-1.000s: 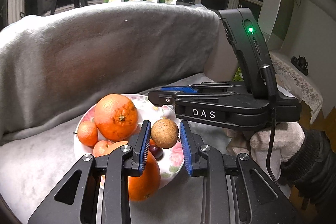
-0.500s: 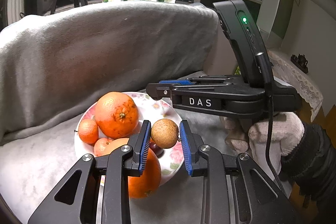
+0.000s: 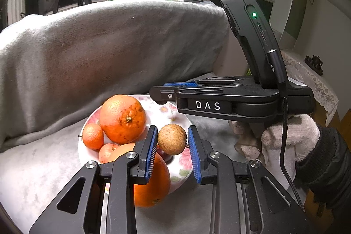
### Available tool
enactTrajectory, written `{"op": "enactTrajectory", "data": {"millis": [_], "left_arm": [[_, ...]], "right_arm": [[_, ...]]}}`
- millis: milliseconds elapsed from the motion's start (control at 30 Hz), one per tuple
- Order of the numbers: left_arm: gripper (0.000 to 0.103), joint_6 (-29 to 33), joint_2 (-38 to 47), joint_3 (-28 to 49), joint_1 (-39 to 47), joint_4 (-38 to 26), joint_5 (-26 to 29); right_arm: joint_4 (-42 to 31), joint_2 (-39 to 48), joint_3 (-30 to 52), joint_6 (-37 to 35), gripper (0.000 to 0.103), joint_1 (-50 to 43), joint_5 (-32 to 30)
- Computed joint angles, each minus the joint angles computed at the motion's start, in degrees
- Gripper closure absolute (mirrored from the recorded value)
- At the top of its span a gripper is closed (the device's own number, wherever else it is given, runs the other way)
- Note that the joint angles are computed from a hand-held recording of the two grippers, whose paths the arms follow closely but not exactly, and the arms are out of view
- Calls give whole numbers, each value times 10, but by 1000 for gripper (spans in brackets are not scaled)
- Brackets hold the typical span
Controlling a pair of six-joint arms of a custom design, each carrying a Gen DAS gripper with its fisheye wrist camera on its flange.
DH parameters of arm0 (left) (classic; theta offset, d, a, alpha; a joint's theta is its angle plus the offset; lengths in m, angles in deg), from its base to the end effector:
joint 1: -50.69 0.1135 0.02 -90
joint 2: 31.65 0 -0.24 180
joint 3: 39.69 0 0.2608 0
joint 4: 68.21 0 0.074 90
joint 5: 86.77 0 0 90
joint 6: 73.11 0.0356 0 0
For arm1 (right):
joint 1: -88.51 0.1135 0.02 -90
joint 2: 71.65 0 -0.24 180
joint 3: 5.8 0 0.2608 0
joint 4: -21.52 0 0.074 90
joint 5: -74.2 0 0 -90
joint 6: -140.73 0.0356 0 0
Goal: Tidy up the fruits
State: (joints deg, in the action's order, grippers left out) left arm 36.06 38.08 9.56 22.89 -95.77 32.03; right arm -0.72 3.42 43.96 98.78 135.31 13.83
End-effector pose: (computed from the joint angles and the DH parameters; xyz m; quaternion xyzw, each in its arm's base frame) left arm 0.2145 -0.1325 0.1692 0.4421 0.7940 -0.2576 0.3283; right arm 0.1941 0.1810 0.1565 0.1024 0.9001 0.0965 0.4123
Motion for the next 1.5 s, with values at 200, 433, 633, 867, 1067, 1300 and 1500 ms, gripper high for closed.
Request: {"op": "enactTrajectory", "data": {"millis": [200, 433, 633, 867, 1067, 1300, 1500], "left_arm": [[76, -1, -1, -1, -6, -1, -8], [64, -4, 1, -3, -5, 8, -13], [37, -1, -10, -14, -9, 17, -19], [23, -14, -18, -21, -15, 25, -44], [23, -12, -30, -25, -9, 19, -40], [23, -3, -65, -37, 11, -4, -25], [23, 6, -100, -44, 37, -30, -6]], "right_arm": [[7, -9, -9, 6, 59, -2, 1], [2, -11, -6, 6, 44, 2, 8], [-5, -15, -5, 14, 23, 5, 21], [-26, -23, -1, 31, 11, 12, 40], [-43, -30, 3, 45, 11, 25, 54], [-88, -41, 17, 78, 11, 62, 93], [-143, -33, 50, 116, 10, 106, 137]]}}
